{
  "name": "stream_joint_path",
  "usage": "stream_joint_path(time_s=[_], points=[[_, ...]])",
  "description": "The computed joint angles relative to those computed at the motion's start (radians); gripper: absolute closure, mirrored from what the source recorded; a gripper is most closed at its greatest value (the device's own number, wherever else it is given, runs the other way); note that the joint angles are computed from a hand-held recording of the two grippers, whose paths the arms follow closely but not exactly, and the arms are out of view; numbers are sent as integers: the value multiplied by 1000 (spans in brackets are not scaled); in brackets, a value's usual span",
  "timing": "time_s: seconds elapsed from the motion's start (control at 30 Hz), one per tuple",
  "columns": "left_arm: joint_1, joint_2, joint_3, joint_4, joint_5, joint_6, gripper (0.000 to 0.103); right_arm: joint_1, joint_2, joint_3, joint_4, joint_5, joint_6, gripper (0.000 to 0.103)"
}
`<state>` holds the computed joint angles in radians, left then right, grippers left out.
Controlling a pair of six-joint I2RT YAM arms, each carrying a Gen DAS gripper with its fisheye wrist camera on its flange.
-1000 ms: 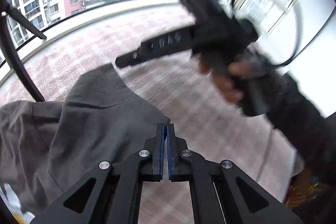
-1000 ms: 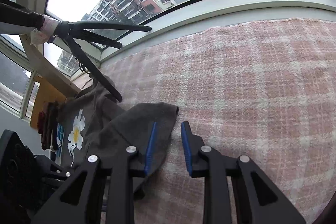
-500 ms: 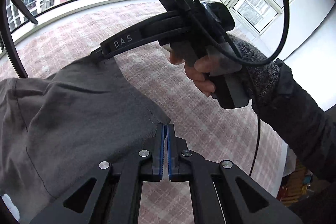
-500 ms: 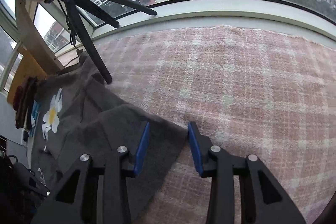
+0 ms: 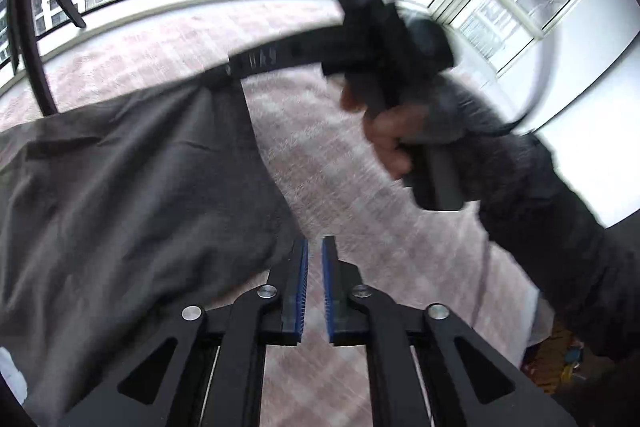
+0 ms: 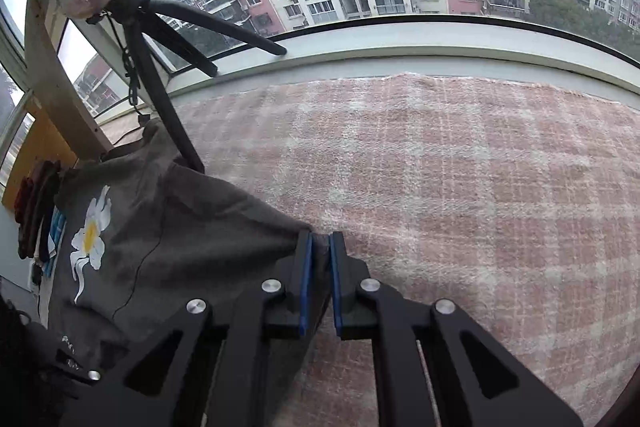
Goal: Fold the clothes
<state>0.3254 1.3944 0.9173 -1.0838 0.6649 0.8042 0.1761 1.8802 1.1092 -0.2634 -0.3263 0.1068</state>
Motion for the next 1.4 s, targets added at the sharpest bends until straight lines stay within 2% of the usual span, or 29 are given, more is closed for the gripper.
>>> stream_joint_path(time_s=[0.07,0.13,0.2,0.33,0.43,0.57,0.67,0.8,0.9,1.0,1.1,1.23,1.33,1.4], points=[[135,-10,65,-106,6,127,86,-1,-7,-6,-23,15,-1,90],[281,34,144,-204,-3,260,85,7,-39,-20,-23,74,2,86],[386,64,163,-186,-47,310,84,6,-91,-54,1,125,15,86],[503,160,179,-150,-135,346,84,32,-146,-71,-9,2,15,86],[519,182,157,-122,-162,362,84,120,-190,-98,-41,-65,-12,86],[476,99,46,-41,-155,379,84,213,-274,-205,-62,-68,-22,86],[435,43,0,-19,-185,416,84,248,-359,-305,-84,2,-24,86],[382,25,-51,46,-233,417,84,252,-430,-395,-96,27,-13,83],[354,23,-79,100,-270,397,84,262,-435,-407,-97,80,-19,80],[336,23,-90,121,-290,397,97,275,-424,-402,-88,117,-24,80],[335,23,-84,119,-297,417,102,315,-402,-377,-87,162,-53,79],[354,13,-55,97,-286,421,102,361,-385,-361,-96,209,-83,75],[368,11,-37,86,-277,429,89,366,-373,-347,-112,222,-101,75],[353,11,-49,105,-304,431,89,370,-364,-337,-121,231,-116,75]])
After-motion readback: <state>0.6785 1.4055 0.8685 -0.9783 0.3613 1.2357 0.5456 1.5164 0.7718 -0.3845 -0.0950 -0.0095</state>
